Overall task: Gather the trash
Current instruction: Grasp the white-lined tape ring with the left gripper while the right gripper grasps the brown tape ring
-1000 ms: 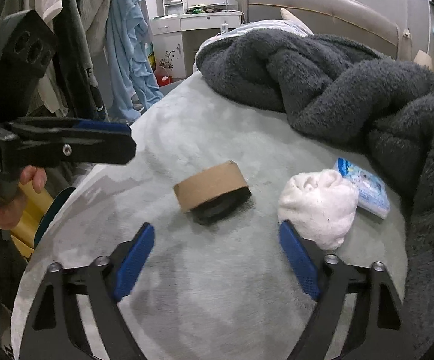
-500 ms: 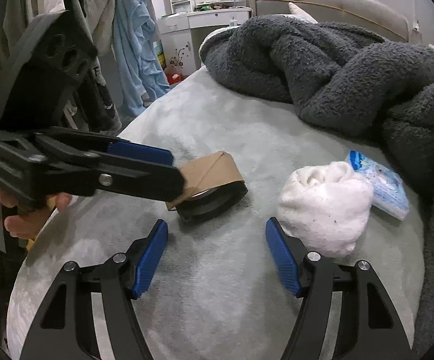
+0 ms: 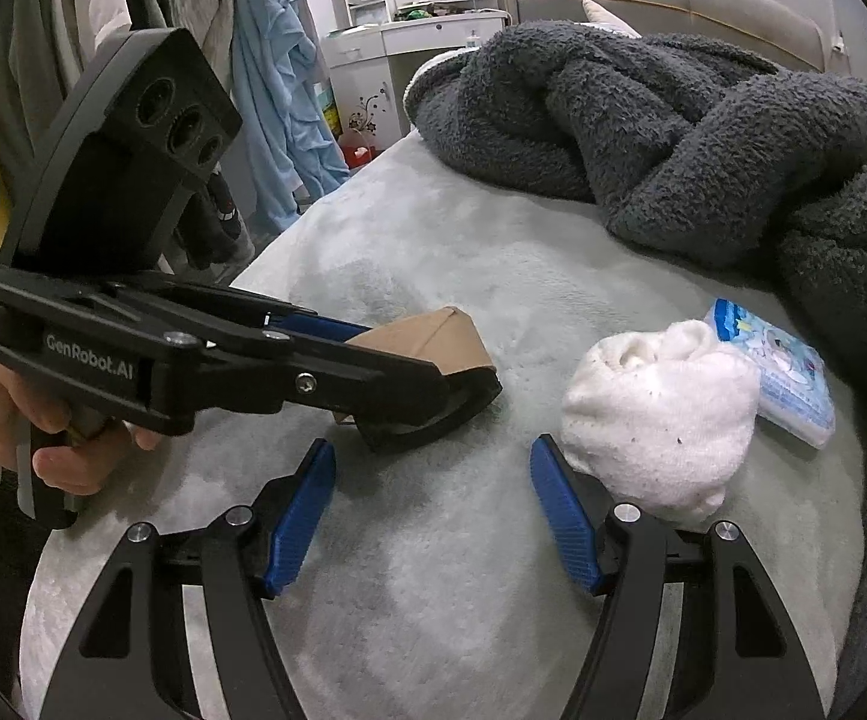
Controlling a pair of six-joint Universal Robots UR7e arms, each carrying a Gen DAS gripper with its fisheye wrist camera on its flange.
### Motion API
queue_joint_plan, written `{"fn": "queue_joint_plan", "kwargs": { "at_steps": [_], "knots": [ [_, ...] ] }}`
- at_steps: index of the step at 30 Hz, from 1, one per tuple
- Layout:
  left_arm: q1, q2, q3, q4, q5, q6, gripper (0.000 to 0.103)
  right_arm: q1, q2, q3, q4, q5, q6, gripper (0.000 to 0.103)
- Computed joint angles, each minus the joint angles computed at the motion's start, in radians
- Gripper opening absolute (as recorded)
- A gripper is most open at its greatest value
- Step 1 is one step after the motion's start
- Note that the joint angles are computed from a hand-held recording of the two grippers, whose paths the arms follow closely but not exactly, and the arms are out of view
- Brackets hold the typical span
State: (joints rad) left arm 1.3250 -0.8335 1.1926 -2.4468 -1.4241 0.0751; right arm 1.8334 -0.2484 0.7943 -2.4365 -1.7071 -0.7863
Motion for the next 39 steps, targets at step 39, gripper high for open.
{"fn": "queue_joint_plan", "kwargs": {
  "at_steps": [39],
  "knots": [
    [0.032, -0.090, 0.029, 0.073, -0.026, 0.004, 0.046, 0.062, 0.055, -0.043, 0.021, -0.007, -0.100, 0.043]
  ]
}}
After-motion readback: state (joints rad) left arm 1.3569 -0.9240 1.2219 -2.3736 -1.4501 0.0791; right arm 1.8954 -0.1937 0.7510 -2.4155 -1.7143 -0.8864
